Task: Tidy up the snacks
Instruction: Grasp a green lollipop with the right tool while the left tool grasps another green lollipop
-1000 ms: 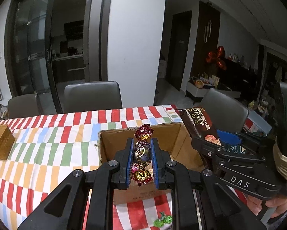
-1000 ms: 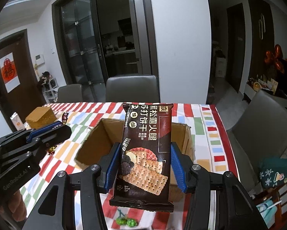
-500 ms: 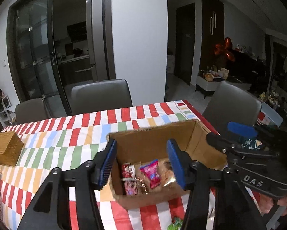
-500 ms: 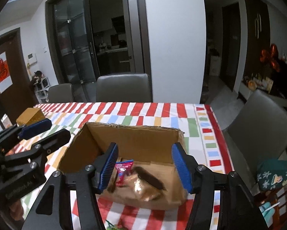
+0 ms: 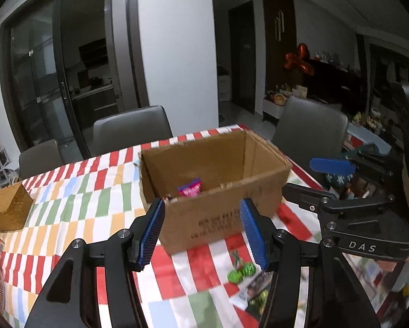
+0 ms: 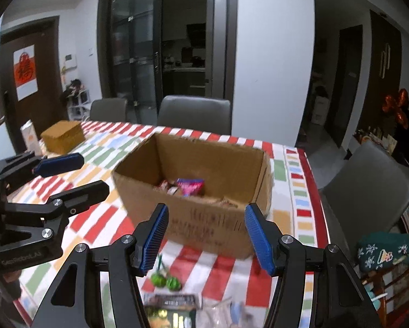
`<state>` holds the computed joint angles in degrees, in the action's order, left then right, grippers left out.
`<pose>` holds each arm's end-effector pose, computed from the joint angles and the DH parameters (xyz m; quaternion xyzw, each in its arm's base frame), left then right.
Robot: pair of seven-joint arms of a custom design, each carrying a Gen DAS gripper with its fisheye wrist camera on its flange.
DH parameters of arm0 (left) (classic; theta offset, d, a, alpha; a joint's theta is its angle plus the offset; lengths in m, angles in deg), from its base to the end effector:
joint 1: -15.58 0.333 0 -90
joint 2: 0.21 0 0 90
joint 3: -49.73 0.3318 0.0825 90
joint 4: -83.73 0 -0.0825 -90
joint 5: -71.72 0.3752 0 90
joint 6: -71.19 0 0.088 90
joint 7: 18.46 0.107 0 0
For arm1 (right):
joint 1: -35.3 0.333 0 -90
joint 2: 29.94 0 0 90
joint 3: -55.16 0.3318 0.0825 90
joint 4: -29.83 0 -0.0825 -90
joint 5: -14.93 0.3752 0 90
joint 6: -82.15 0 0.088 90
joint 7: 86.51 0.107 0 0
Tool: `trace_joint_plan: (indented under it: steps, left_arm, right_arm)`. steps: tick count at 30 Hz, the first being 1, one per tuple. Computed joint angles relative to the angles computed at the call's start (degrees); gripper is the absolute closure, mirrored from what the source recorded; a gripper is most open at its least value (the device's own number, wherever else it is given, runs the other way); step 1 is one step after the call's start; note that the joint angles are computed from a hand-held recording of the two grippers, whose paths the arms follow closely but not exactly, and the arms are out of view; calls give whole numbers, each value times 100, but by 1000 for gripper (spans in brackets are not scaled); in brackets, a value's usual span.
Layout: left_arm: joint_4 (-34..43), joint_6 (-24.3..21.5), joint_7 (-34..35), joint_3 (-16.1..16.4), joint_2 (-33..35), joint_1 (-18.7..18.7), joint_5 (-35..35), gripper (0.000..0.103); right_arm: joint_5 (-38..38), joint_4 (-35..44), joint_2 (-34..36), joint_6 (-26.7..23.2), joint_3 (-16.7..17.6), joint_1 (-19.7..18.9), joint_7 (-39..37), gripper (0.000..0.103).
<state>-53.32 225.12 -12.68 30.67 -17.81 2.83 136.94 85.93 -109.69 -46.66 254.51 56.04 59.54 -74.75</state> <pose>0.3815 -0.2820 0.4958 -0.6190 0.6341 -0.3066 0.3474 0.4415 0.1312 0.4971 -0.7916 0.4003 -0.2269 0.4020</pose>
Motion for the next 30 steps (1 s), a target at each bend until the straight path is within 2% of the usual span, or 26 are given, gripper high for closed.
trace_joint_plan:
  steps: [7,11,16,23,30]
  left_arm:
    - [-307,187,295,-24,44,-170,-146,47]
    - [-422,429,533,46,197,-232,-308,47]
    - [-491,759,862,132,468,-244,-454,47]
    - [-500,1255,1362,335,924,-164,-776,51]
    - [-433,1704,2039,470,1375,-132,-1219,60]
  right_arm:
    - [-451,-516,-182,-170,27,-10,-94,44]
    - [-1006,-652,-108,-428,90,-153,267,44]
    - [-1327,-778,24,-472,115,-138,377,45]
    - [-2077,-631,454,-823,223,-326,887,51]
    - [-2488,-313,964,-1217,261,-485,1210,57]
